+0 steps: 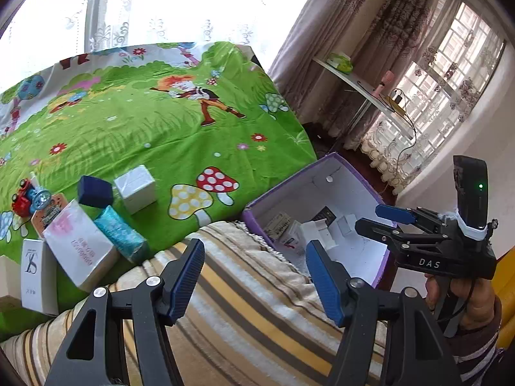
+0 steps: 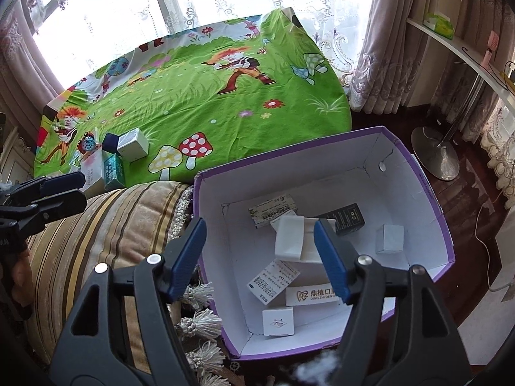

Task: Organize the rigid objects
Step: 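Move both grippers back to the pile of boxes on the bed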

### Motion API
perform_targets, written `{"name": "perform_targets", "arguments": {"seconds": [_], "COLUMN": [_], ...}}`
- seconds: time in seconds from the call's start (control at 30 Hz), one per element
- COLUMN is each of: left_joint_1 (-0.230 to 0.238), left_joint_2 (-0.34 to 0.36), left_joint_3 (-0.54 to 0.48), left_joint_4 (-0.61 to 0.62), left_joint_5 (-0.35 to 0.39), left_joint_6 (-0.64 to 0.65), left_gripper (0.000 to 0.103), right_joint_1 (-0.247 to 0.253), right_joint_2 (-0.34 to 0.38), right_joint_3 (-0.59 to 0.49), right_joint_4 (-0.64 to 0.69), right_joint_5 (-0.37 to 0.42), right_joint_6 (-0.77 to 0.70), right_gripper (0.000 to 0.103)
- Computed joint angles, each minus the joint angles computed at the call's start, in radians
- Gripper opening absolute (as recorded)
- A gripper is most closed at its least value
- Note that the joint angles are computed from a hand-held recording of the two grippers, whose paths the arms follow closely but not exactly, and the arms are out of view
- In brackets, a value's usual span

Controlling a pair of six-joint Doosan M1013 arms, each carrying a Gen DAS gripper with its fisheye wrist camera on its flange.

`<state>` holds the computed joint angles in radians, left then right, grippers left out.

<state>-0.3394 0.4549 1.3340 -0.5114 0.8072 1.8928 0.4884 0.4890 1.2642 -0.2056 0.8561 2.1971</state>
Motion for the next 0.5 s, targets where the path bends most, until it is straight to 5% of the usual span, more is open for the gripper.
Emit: {"name": "perform_targets", "arguments": {"seconds": [0.5], "left_joint_1": [0.092], "left_joint_2": [-0.051], "left_joint_3": [0.085], "left_joint_4": [0.096], "left_joint_5": [-0.078], "left_joint_6": [-0.171], "left_gripper": [0.066], "right_joint_1": [0.022], "right_joint_2": [0.055], "right_joint_3": [-0.087], "right_joint_4": [0.078], "right_joint_5": [0.02], "right_joint_6": [-0.109], "right_gripper": [0.075]}}
